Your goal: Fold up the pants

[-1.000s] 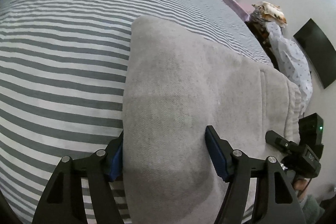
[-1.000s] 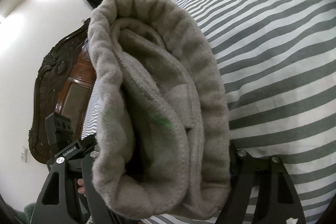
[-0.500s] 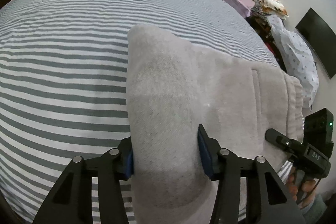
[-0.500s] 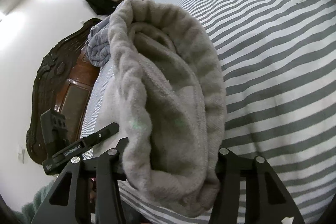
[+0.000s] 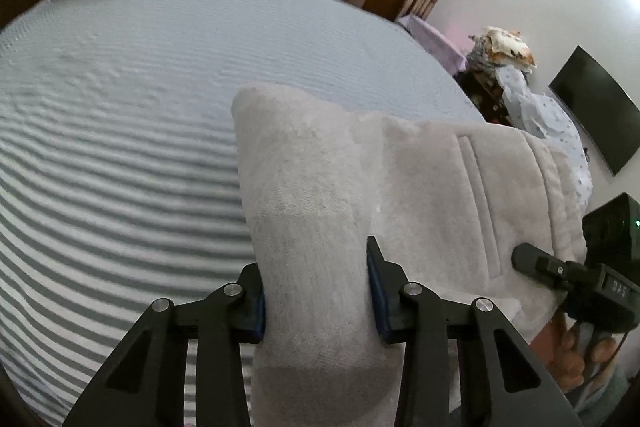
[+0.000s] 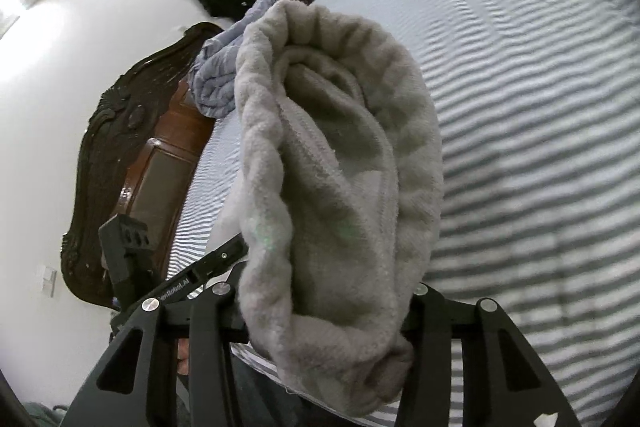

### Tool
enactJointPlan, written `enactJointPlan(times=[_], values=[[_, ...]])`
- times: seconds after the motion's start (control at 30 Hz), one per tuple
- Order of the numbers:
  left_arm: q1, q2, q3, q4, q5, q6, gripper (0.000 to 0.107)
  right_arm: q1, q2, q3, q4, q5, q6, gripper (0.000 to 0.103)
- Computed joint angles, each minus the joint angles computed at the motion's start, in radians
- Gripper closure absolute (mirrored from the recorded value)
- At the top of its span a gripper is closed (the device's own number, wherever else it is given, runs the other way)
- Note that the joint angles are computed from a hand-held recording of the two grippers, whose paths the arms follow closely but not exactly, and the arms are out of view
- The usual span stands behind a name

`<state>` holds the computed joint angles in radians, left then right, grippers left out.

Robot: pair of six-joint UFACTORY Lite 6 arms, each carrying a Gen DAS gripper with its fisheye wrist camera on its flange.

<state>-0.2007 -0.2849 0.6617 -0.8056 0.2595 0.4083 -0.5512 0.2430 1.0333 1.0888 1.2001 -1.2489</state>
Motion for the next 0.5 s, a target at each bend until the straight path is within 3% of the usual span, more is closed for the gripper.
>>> enactJointPlan(times=[0.1,0.23,0.37,0.5], values=[[0.145,0.005,0.06,-0.077,0.09,0.137,0.067,0.085,0.019,0.064,0.036,-0.008,0.054,0.061],[0.272,0.075,0.162,-0.074,0.135,0.207,0.067,0.24,0.107,0.204,0.093,-0.054,0.124,0.061],[0.426,0.22,0.286,-0.142,0.202,0.345,0.067,0.379,0.269,0.401,0.114,-0.115,0.184,0.061],[0.484,0.383,0.406,-0.161,0.204,0.402,0.067,0.483,0.444,0.614,0.087,-0.16,0.274,0.061]])
